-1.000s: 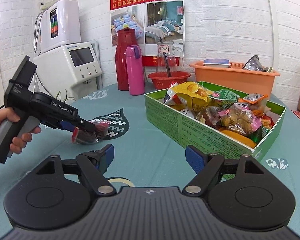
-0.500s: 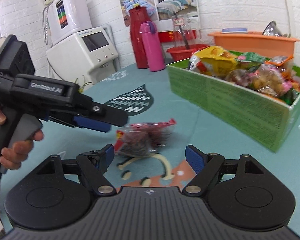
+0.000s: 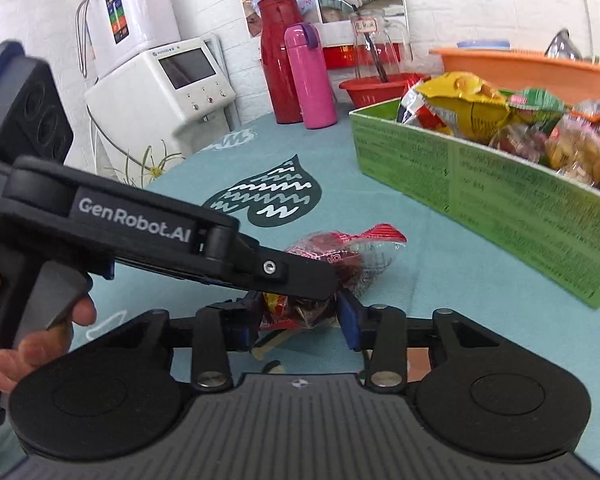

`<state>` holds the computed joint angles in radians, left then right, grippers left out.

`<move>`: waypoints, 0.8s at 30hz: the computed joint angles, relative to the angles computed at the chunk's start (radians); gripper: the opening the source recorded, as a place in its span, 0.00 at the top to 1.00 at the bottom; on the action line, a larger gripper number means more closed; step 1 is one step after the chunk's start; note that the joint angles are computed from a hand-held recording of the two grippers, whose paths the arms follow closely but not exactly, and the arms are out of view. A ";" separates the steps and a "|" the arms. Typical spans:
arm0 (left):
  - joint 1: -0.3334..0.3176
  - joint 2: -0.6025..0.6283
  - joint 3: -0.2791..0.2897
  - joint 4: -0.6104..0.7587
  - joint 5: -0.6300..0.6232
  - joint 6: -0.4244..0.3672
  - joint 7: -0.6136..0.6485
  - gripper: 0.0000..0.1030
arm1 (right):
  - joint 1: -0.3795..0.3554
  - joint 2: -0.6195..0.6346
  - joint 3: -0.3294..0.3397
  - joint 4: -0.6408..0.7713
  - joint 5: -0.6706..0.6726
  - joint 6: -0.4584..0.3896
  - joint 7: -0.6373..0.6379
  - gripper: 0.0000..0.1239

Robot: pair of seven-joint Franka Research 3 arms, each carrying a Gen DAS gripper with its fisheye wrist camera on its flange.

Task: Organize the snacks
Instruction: 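Carry the red-labelled bag into the green box and release it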

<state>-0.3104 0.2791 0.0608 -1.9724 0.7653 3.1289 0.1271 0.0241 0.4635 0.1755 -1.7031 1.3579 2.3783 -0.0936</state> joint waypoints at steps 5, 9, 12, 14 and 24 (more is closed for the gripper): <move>-0.077 0.002 0.072 0.061 0.144 -0.016 -0.105 0.35 | -0.031 -0.020 -0.001 -0.006 0.069 -0.025 -0.064 0.45; -0.073 0.016 0.065 0.149 0.252 -0.032 -0.154 0.35 | -0.052 -0.026 -0.004 0.020 0.157 -0.048 -0.136 0.45; -0.034 0.047 0.021 0.227 0.257 -0.041 -0.117 0.35 | -0.056 -0.013 -0.009 0.064 0.209 -0.048 -0.179 0.45; -0.010 0.080 -0.002 0.289 0.232 -0.042 -0.064 0.35 | -0.056 0.010 -0.008 0.115 0.229 -0.042 -0.188 0.45; 0.113 0.317 -0.158 0.646 -0.108 -0.160 0.387 0.34 | -0.057 0.269 0.048 0.514 0.147 0.013 -0.042 0.46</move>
